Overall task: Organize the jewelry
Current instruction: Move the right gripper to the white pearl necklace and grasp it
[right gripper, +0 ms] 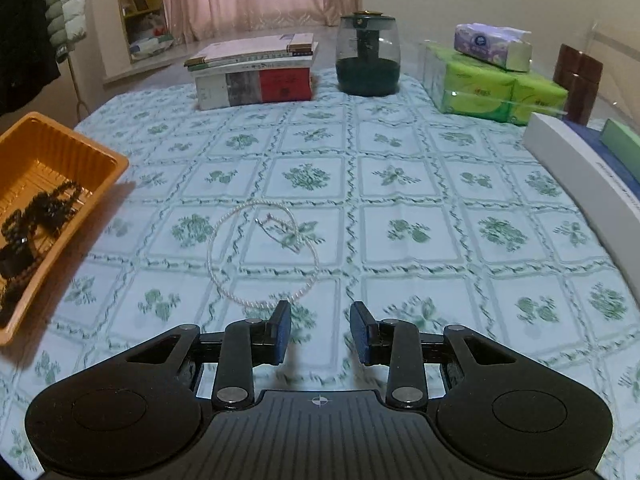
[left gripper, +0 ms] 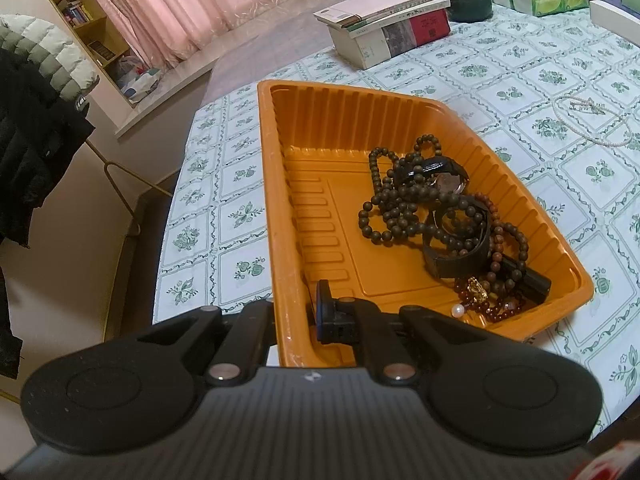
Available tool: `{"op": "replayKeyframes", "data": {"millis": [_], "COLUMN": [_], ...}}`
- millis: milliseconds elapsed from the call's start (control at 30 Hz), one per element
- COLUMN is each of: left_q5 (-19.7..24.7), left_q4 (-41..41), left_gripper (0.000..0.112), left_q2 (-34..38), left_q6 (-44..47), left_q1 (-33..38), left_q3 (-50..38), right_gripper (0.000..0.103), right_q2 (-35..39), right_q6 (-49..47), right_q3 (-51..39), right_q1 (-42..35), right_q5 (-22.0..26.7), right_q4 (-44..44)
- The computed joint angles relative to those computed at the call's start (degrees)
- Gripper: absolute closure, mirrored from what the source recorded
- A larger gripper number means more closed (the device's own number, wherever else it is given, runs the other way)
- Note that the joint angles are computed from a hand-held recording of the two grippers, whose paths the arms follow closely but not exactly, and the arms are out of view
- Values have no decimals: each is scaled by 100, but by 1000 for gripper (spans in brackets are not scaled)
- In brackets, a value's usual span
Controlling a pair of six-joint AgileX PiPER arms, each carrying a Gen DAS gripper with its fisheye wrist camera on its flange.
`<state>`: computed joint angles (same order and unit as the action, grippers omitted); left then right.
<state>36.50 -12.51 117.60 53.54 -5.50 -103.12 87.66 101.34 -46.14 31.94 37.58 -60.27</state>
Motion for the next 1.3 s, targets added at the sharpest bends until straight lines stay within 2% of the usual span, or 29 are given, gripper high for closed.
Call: {"op": "replayKeyframes", "data": {"millis": [100, 267, 400, 633, 667, 733, 1000, 1300], "left_q5": [4, 24, 25, 14, 1, 2, -2, -53], "left_q4": [69, 201, 228, 296, 297, 291, 295, 267], "left_gripper": [108, 108, 108, 108, 108, 108, 108, 108], "left_q2": [-5, -7, -4, 11, 6, 7, 5, -17], "left_q6": [-51, -159, -177, -257, -255, -249, -259, -218], "left_q1": [-19, -58, -67, -86, -87, -83, -90, -86], "left_q3": [-6, -27, -34, -40, -26, -26, -19, 34], "right_gripper": [70, 80, 83, 86, 89, 101, 102, 102], "right_q2": [267, 616, 952, 1327, 1364, 1383, 1109, 346], "right_q6": [-60, 10, -37, 340, 324, 275, 67, -504], "right_q3": [-136, -273, -439, -567, -587, -603, -512, -680], "right_q1": [-331, -756, -969, -807, -760, -727, -547, -42], "right_q5": [-368, -828, -984, -670, -602, -579, -325, 455], "right_q4": [-175, -444, -496, -1199, -1228, -1217, -1133, -1067]}}
